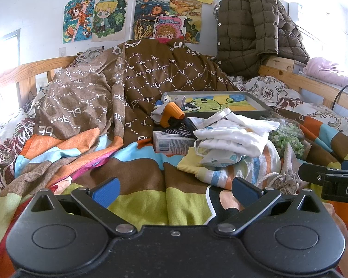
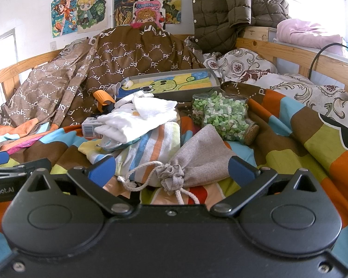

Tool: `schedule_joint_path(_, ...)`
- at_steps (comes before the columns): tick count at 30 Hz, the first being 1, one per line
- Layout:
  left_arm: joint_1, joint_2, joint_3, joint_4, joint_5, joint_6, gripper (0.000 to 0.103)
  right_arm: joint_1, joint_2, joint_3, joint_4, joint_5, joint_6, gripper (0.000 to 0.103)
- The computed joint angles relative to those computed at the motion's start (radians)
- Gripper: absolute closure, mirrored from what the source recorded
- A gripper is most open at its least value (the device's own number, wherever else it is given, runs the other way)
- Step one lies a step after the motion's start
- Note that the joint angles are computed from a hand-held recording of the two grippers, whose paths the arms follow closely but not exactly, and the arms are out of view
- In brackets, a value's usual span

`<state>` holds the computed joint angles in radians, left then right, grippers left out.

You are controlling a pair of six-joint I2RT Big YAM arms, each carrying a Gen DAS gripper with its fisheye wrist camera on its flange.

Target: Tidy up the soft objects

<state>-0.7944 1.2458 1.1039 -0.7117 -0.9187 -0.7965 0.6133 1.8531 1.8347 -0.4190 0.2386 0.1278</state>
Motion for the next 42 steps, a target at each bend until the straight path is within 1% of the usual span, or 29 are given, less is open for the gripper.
schedule_joint_path(18, 0.001, 0.000, 0.000, -0.001, 0.000, 0.001, 0.001, 0.000, 0.000, 0.001, 0.000, 0.000, -0.002, 0.001)
schedule_joint_path(23, 0.000, -0.005, -0.004, 0.008, -0.001, 0.012, 0.001, -0.001, -0.007, -0.010, 0.006, 0.004, 0.001, 0.001)
schedule_joint_path(24, 0.001, -0.007, -0.008, 0.024, -0.004, 0.027, 0.001, -0.002, -0.007, -0.011, 0.005, 0.005, 0.002, 0.001)
schedule_joint_path(26, 0.004, -0.001, -0.013, 0.078, -0.001, 0.085, 0.001, 0.005, -0.005, -0.010, 0.005, 0.014, 0.007, 0.001)
schedule_joint_path(28, 0.015, -0.002, -0.013, 0.122, 0.024, 0.156, 0.001, 0.005, -0.004, -0.007, 0.005, 0.016, 0.013, 0.001)
schedule_joint_path(30, 0.036, -0.006, -0.016, 0.181, 0.069, 0.245, 0.001, 0.003, -0.004, -0.007, 0.008, 0.011, 0.017, 0.001)
schedule_joint_path(34, 0.094, 0.015, 0.016, 0.259, 0.176, 0.393, 0.001, -0.006, 0.004, 0.001, 0.025, 0.014, -0.007, 0.001)
schedule_joint_path(37, 0.133, 0.049, 0.056, 0.299, 0.254, 0.477, 0.001, -0.015, 0.021, 0.022, 0.038, 0.030, -0.035, 0.001)
schedule_joint_path(40, 0.165, 0.089, 0.098, 0.309, 0.327, 0.537, 0.001, -0.030, 0.046, 0.059, 0.030, 0.033, -0.052, 0.001)
schedule_joint_path(42, 0.184, 0.115, 0.124, 0.311, 0.372, 0.574, 0.001, -0.042, 0.065, 0.089, 0.009, 0.019, -0.051, 0.001)
